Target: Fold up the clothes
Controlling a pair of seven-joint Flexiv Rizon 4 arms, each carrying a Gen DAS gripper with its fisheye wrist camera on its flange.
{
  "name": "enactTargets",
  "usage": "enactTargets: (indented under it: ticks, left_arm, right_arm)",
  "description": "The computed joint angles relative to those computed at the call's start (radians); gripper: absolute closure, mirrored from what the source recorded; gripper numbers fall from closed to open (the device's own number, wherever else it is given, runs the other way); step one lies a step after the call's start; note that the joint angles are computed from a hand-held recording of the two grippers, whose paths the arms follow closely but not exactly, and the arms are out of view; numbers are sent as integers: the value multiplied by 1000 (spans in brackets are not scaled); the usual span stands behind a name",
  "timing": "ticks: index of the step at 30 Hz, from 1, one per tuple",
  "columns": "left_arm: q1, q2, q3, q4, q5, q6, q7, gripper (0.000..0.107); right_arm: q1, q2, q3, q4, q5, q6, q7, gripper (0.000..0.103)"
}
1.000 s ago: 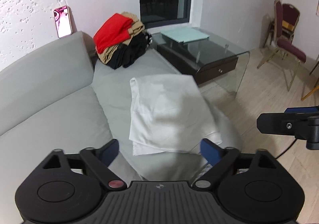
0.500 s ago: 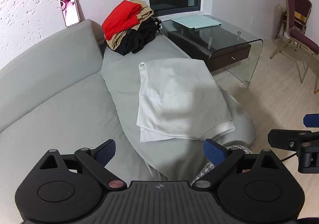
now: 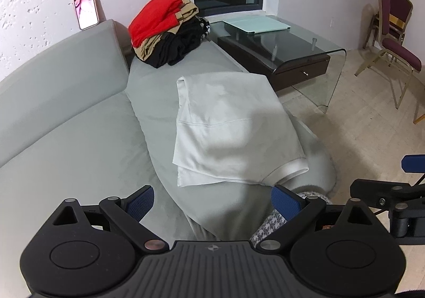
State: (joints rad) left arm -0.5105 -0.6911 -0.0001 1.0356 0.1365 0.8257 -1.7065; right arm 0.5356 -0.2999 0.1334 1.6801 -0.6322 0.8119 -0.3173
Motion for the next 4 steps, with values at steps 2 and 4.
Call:
enactTargets:
  ticks: [2,4]
  left_arm:
    - [5,-1,-10,3,-8,5,12,10]
    - [18,3,-30,27,-30,37,34,10]
  right_arm:
    - [0,-1,0,1,0,1,1,8]
    - [1,-1,-1,1,-1,2,4,8]
